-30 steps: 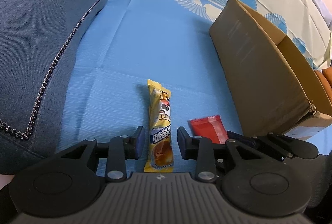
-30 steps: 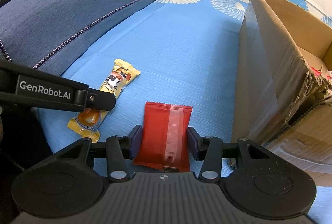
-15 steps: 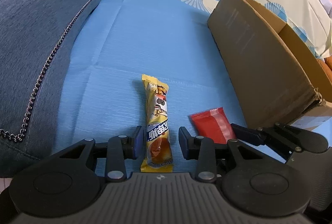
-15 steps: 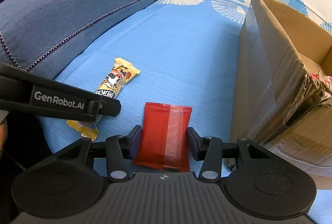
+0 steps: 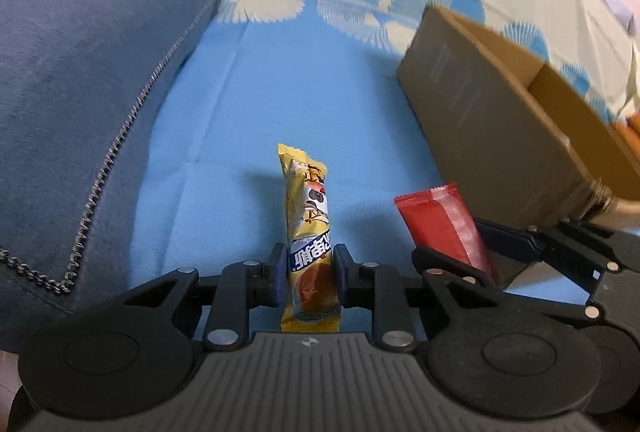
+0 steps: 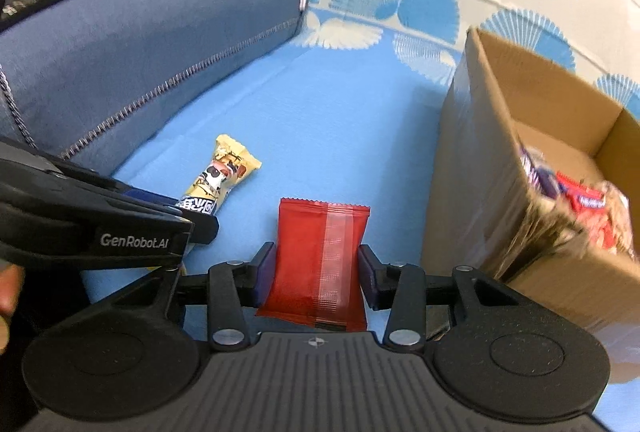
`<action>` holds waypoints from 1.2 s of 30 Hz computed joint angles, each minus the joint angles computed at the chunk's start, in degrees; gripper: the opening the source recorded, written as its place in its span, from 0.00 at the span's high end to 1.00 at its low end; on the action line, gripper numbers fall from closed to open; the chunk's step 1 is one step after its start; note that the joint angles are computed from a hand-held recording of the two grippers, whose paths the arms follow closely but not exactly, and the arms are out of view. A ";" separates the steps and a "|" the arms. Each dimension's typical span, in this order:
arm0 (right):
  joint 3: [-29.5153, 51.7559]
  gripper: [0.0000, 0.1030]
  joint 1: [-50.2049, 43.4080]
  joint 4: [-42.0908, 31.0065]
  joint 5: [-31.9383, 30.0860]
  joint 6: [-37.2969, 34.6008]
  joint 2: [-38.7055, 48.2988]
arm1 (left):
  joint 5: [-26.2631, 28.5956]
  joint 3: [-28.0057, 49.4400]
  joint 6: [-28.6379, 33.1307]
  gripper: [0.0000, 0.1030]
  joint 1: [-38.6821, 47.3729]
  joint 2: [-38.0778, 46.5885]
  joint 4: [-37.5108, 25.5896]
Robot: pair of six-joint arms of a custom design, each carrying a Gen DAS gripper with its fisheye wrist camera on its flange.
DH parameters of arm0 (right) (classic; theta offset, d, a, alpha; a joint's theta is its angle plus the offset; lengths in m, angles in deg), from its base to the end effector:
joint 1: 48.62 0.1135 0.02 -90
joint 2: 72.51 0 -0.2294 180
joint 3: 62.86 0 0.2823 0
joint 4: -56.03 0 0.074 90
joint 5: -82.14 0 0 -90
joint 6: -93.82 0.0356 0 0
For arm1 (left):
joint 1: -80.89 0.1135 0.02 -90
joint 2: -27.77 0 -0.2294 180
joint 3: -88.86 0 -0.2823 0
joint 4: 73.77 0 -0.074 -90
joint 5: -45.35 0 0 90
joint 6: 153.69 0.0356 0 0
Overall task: Organize snacks
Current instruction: 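Carry the red packet with the right gripper while the left carries the wafer bar into the box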
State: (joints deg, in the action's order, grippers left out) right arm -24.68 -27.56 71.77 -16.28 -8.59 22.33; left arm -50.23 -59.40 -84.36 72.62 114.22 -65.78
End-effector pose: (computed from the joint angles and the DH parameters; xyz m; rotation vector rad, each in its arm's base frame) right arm 0.2567 0.1044 0.0347 -0.7320 2.1676 0.2466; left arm 0.2419 -0.0317 0.0324 -0.3033 2.3654 -0.1239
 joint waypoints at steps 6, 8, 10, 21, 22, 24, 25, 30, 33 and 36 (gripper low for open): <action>-2.92 0.56 -0.95 3.51 -1.79 -0.66 -4.84 | 3.39 -7.10 -3.13 0.74 4.02 -8.93 6.17; -3.91 0.56 -1.59 4.85 -2.62 -0.90 -6.52 | 3.87 -8.00 -4.43 0.74 5.01 -11.06 6.15; -5.01 0.56 -2.63 6.63 -3.93 -1.20 -8.26 | 3.69 -8.84 -5.35 0.74 5.14 -13.62 5.30; -3.88 0.56 -13.76 10.24 -13.03 5.58 -13.80 | -4.20 4.93 -11.11 0.74 -2.30 -7.44 -4.57; -3.14 0.56 -14.83 10.93 -13.02 7.08 -13.29 | -4.76 7.09 -11.25 0.74 -3.24 -5.95 -4.74; -1.46 0.56 -17.24 12.78 -11.97 10.72 -12.05 | -5.81 12.69 -11.42 0.74 -5.51 -3.22 -5.77; -0.82 0.56 -18.35 13.80 -10.97 12.37 -11.56 | -6.25 15.82 -11.37 0.74 -6.75 -1.77 -6.25; 2.51 0.56 -23.93 18.29 -4.92 18.37 -7.40 | -7.90 30.38 -7.73 0.74 -12.57 4.37 -8.03; 5.49 0.52 -26.42 17.13 -3.02 20.49 -4.58 | -6.30 37.56 -5.07 0.62 -15.18 7.80 -9.89; 6.95 0.17 -27.32 15.48 -1.12 20.60 -3.49 | -6.70 38.92 -2.78 0.38 -17.52 8.01 -9.23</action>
State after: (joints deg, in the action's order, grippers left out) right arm -17.73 -54.87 87.24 -17.40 12.01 18.85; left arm -56.94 -20.48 -87.14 55.10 122.23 -75.01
